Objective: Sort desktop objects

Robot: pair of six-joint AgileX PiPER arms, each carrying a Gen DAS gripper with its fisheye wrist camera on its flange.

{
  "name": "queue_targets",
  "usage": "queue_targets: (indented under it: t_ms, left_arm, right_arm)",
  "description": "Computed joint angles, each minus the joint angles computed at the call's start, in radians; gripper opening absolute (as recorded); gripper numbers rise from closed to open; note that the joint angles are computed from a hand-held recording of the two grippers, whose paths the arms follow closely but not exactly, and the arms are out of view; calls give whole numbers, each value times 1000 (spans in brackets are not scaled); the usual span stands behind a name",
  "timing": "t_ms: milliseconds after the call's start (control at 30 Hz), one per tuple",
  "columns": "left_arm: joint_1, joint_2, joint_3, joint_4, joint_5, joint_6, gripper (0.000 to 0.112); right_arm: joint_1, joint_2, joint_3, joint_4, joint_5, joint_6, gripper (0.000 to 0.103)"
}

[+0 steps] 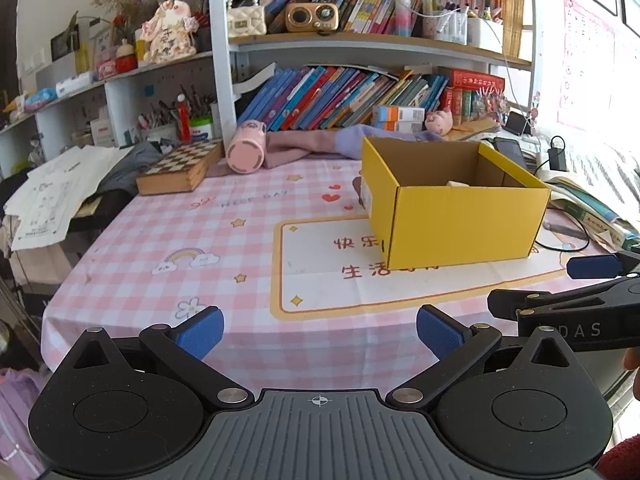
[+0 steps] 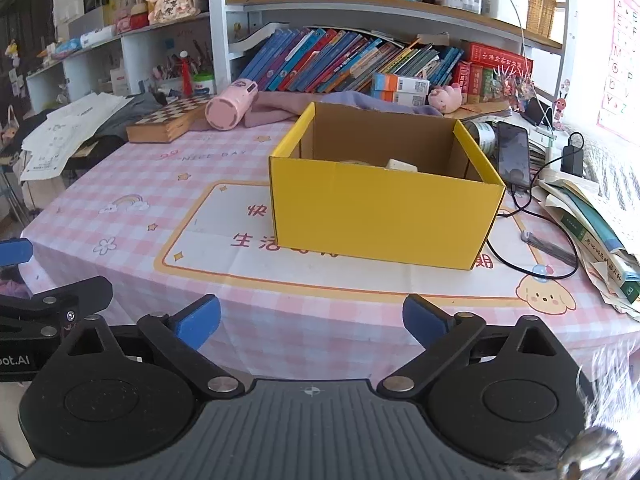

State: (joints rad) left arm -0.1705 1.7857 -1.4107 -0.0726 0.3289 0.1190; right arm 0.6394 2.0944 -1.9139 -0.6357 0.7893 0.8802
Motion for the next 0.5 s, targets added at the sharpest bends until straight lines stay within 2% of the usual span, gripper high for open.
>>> queue_targets:
  t_ms: [167,500]
  left_arm:
    - [6,12,-19,-34,30,23,103]
    - [-4,24,-38,-3,58,3,103]
  right_arm:
    - [-2,8,-15,27,11,-32,101]
    - [-7,9,-21,40,16,-44,103]
